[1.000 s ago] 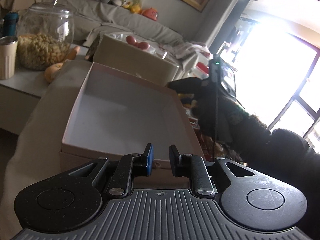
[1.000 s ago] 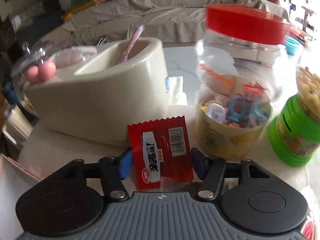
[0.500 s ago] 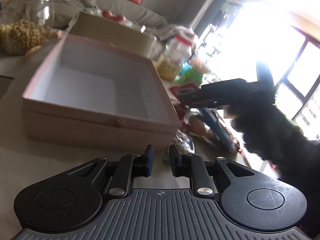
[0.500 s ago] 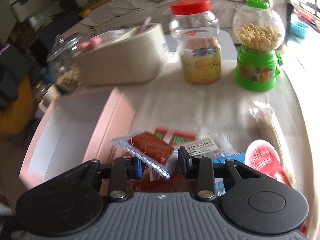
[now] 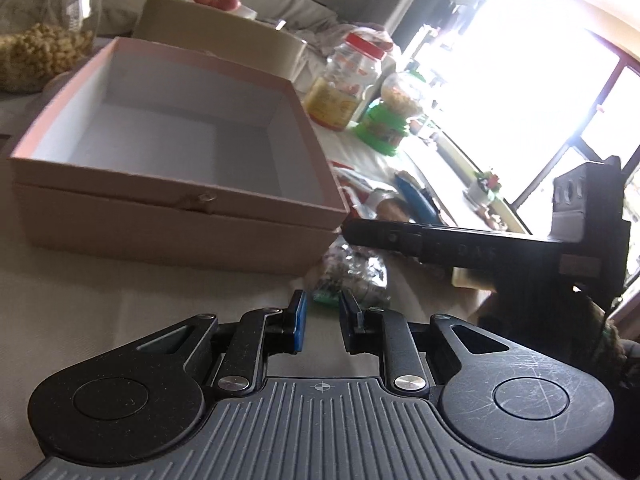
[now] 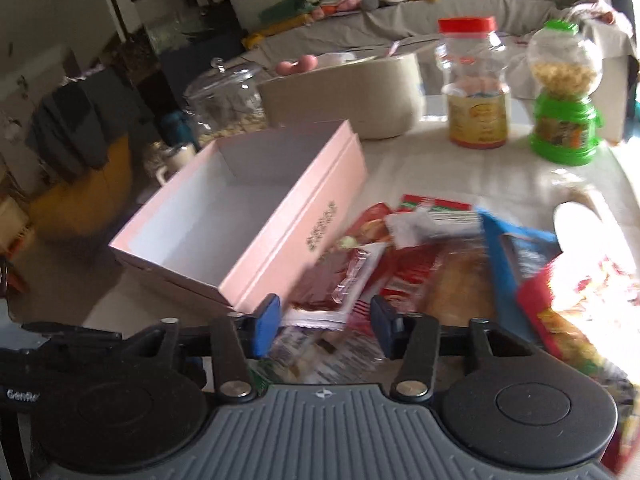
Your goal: Organize snacks
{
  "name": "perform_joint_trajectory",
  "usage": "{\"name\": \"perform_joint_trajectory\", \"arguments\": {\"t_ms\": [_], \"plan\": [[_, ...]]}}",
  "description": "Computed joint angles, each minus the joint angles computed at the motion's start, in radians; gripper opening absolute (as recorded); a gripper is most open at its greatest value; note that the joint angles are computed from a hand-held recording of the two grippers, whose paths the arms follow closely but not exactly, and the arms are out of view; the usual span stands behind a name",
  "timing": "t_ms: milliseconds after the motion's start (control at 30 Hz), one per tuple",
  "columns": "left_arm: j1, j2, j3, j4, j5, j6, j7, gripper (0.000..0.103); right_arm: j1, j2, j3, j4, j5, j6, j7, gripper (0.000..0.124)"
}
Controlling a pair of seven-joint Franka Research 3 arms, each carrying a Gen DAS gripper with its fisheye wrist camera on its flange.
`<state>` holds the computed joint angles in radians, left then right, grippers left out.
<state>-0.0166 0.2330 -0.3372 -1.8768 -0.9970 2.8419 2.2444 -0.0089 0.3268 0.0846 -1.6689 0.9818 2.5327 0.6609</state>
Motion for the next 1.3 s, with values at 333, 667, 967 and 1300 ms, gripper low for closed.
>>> {"name": "perform_joint_trajectory", "arguments": {"t_ms": [333, 667, 967, 1300], "plan": [[0.003, -0.032, 0.016, -0.058, 0.043, 0.051, -0.088, 0.021, 0.0, -0.208, -0.037, -0.217, 0.141, -0.163, -0.237, 0.051], [-0.004, -0.059, 0.003, -0.072, -0.06, 0.054, 0.015, 0.021, 0.054, 0.034, -0.039, 0.038, -0.023, 0.126, 0.098, 0.045], [-0.022, -0.027, 0.04, -0.053, -0.009, 0.085, -0.068, 0.021, -0.054, -0.062, -0.003, -0.075, 0.065, -0.139, 0.1, 0.009], [0.024, 0.062, -0.035, 0.02, 0.205, 0.078, -0.16, 0.021, 0.057, -0.194, -0.051, -0.266, 0.067, 0.136, -0.039, 0.01]]}}
